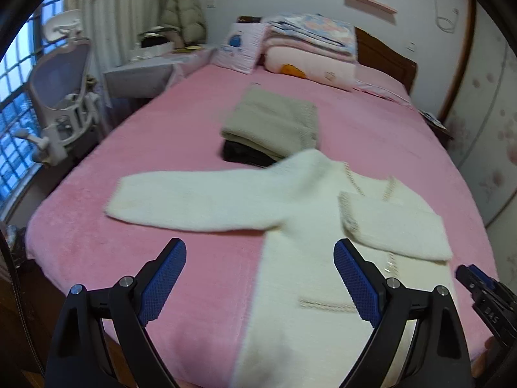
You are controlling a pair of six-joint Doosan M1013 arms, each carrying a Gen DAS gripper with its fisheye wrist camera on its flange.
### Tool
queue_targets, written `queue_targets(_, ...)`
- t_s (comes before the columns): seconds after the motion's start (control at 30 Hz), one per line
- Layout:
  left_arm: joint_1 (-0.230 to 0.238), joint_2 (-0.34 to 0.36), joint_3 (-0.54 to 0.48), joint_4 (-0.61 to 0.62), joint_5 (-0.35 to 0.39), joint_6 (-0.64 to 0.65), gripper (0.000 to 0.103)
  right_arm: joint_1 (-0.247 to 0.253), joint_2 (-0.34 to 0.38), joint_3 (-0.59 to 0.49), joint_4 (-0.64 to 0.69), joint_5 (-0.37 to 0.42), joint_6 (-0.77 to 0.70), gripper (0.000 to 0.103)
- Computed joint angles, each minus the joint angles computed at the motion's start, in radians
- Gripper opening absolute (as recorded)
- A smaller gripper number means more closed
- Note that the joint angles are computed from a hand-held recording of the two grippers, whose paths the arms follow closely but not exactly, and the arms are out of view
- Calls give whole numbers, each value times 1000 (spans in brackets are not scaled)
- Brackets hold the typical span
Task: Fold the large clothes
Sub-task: 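Move the left gripper to the other sleeve and grasp its braided cuff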
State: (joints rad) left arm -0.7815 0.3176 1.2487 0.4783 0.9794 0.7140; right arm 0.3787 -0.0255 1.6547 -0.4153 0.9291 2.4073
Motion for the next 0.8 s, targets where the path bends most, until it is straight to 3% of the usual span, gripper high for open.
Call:
queue_targets(0.17,51,-27,37,60,-10,-79,92,43,57,-63,-32,-8,-5,36)
queue_targets(0.37,138,-29,67,-44,-68,-76,92,85,145,-147,-69,-16,-41,36)
queue_targets(0.8,310,85,77,-176,-100,-116,92,112,310,-284,-33,-32,-138,36)
